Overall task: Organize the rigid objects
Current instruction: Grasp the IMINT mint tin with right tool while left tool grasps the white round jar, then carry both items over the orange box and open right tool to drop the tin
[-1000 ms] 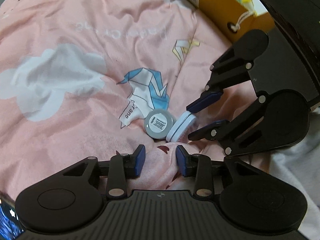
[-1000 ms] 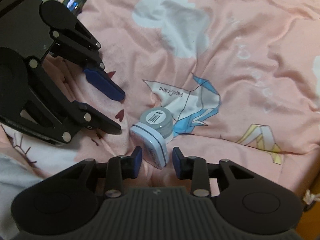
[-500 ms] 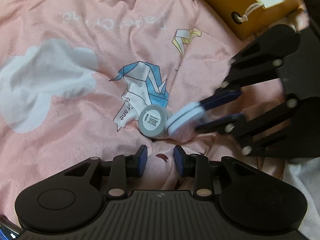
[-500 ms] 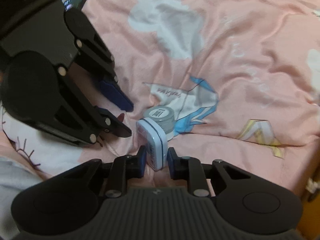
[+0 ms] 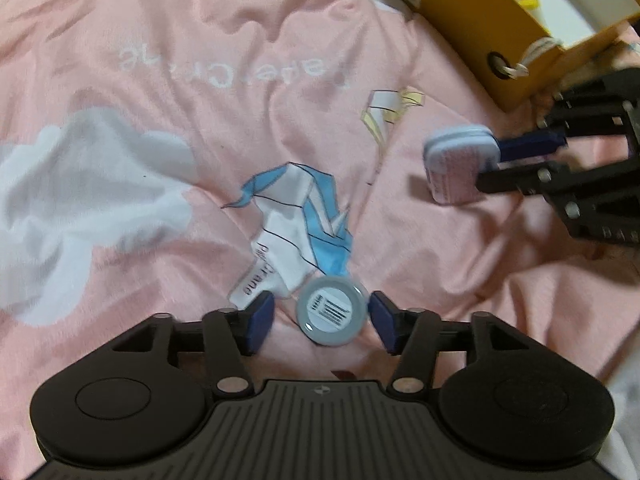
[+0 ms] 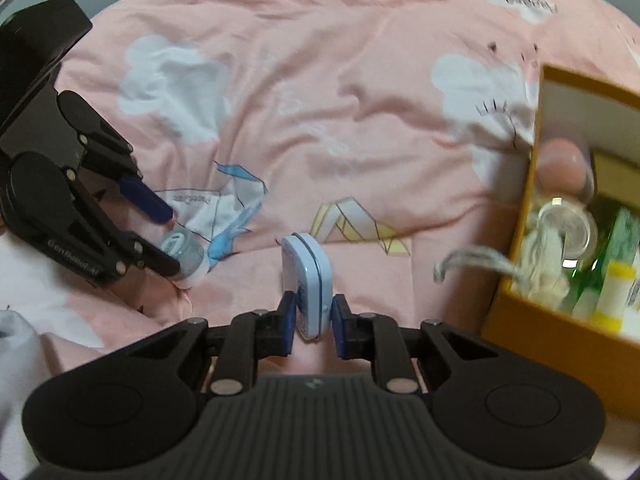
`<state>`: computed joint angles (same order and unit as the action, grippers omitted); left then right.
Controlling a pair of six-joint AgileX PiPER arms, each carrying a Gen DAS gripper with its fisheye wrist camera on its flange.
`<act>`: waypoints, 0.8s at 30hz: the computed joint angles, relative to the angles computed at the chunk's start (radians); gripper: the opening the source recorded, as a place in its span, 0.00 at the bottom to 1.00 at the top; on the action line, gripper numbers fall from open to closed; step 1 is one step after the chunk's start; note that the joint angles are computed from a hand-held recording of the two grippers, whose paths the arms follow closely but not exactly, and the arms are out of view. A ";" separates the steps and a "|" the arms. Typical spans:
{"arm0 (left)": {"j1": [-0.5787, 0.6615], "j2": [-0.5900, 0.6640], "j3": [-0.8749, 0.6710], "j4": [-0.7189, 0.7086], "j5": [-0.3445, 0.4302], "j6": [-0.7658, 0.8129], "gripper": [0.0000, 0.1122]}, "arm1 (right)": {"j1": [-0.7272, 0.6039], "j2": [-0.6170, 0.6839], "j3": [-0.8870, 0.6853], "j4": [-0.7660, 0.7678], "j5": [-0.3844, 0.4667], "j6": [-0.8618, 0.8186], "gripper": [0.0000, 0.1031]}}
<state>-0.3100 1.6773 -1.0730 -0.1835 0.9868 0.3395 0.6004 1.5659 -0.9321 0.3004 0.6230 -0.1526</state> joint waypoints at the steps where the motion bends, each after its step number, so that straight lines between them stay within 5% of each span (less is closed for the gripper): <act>1: 0.006 0.009 -0.003 -0.009 0.002 0.014 0.64 | -0.003 0.002 0.009 0.016 -0.009 -0.008 0.17; 9: -0.030 0.035 0.018 0.020 -0.035 0.026 0.70 | 0.005 0.044 0.020 0.059 -0.052 -0.014 0.17; 14: -0.124 0.014 0.062 0.102 -0.084 -0.029 0.64 | 0.009 0.057 0.026 0.072 -0.071 -0.010 0.20; 19: -0.147 0.009 0.075 0.080 -0.100 -0.038 0.45 | 0.015 0.062 0.020 0.059 -0.086 -0.007 0.23; 24: -0.173 -0.010 0.085 0.088 -0.108 -0.056 0.43 | 0.015 0.081 0.008 0.036 -0.120 0.003 0.32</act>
<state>-0.4833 1.6674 -0.9875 -0.0958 0.8791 0.2834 0.6150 1.6470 -0.9239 0.3367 0.5030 -0.1498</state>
